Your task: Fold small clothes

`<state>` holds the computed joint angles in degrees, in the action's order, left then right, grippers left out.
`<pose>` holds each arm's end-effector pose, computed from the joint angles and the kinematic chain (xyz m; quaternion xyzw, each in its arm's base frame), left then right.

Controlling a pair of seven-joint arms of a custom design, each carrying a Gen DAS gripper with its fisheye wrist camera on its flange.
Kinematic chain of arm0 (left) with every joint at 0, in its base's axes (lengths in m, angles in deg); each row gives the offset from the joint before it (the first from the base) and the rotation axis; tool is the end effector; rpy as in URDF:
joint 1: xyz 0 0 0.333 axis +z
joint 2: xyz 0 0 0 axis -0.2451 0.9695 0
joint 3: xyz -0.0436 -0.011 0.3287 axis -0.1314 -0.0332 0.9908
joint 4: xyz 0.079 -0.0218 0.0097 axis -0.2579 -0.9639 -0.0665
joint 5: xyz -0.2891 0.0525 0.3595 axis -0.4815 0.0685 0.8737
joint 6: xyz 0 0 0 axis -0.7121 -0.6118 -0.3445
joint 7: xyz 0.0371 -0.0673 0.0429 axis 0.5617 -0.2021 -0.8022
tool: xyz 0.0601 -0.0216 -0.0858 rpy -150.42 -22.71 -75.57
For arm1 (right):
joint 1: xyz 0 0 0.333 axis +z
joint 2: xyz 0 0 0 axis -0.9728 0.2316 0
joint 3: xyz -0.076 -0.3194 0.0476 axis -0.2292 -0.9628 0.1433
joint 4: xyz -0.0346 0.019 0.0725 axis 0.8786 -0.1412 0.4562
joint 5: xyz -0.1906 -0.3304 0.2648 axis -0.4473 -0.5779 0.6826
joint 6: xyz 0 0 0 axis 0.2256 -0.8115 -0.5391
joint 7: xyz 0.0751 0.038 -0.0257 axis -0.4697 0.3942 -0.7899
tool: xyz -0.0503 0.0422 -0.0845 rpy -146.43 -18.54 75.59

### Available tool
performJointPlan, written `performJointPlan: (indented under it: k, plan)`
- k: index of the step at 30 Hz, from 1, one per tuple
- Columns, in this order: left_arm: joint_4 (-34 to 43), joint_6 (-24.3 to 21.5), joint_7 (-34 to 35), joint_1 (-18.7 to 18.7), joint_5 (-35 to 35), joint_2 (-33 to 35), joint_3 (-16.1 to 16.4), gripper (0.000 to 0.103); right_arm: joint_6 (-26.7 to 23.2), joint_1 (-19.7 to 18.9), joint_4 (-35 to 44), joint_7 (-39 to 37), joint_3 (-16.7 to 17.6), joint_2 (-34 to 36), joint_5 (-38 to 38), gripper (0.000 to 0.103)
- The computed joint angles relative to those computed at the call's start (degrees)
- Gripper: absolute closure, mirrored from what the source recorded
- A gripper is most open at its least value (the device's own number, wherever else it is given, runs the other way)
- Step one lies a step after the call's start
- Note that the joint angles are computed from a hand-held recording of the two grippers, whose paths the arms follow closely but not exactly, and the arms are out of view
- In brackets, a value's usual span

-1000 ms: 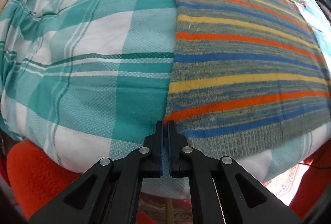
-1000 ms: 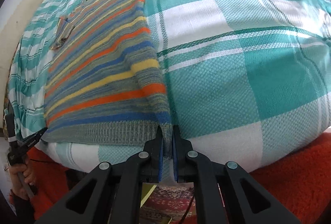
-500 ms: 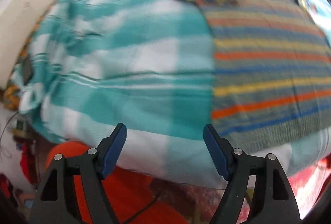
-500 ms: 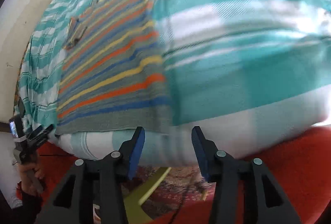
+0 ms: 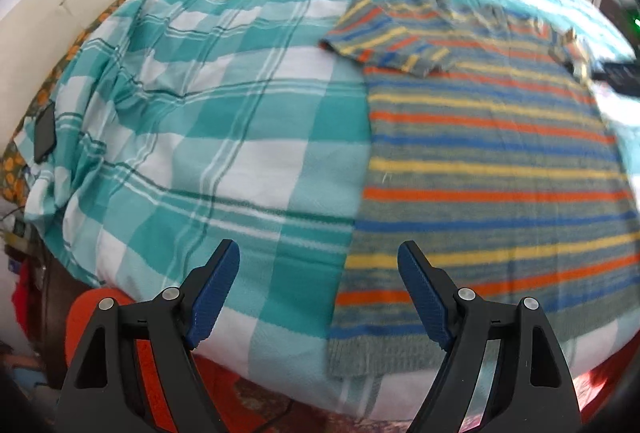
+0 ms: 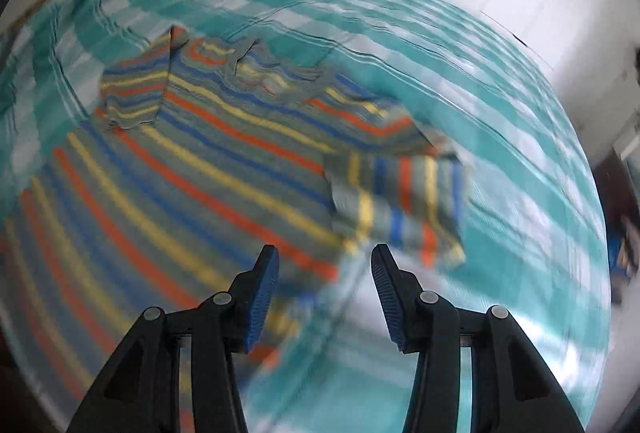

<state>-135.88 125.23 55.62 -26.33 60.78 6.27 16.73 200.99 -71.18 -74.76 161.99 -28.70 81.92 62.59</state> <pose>0.5927 -0.2691 0.5059 -0.5649 0.7836 -0.1114 0.2334 0.6575 0.0522 0.4889 -0.7207 0.6292 -0.2719 0.1037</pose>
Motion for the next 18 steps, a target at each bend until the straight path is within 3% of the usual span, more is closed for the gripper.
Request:
performJointPlan:
  k: [4,6,9,12,15,18]
  plan:
    - [0.4,-4.3,-1.7,0.0,2.2,0.9,0.0,0.020,-3.2,0.5,11.4,-2.7,-1.4,13.3,-0.3,0.058]
    - [0.7,-5.5,-2.6,0.2,2.3,1.1,0.3,0.020,-1.9,0.1,12.0,0.0,-2.9,14.1,1.7,0.101]
    - [0.3,-4.9,-3.6,0.5,1.9,0.8,0.6,0.020,7.3,-2.7,4.4,11.2,-6.2,6.8,5.2,0.102]
    - [0.7,-5.3,-3.7,0.6,0.8,1.4,0.7,0.020,12.2,-7.5,-4.1,21.6,-8.7,-1.4,5.2,0.102]
    - [1.7,-6.3,-3.0,0.2,-0.4,2.3,0.4,0.020,12.4,-12.9,-8.9,25.6,-10.0,-5.3,8.3,0.101]
    - [1.6,-6.3,-2.3,-0.5,0.2,2.0,0.0,0.020,12.4,-15.5,-11.4,21.6,-10.6,-6.2,16.4,0.102]
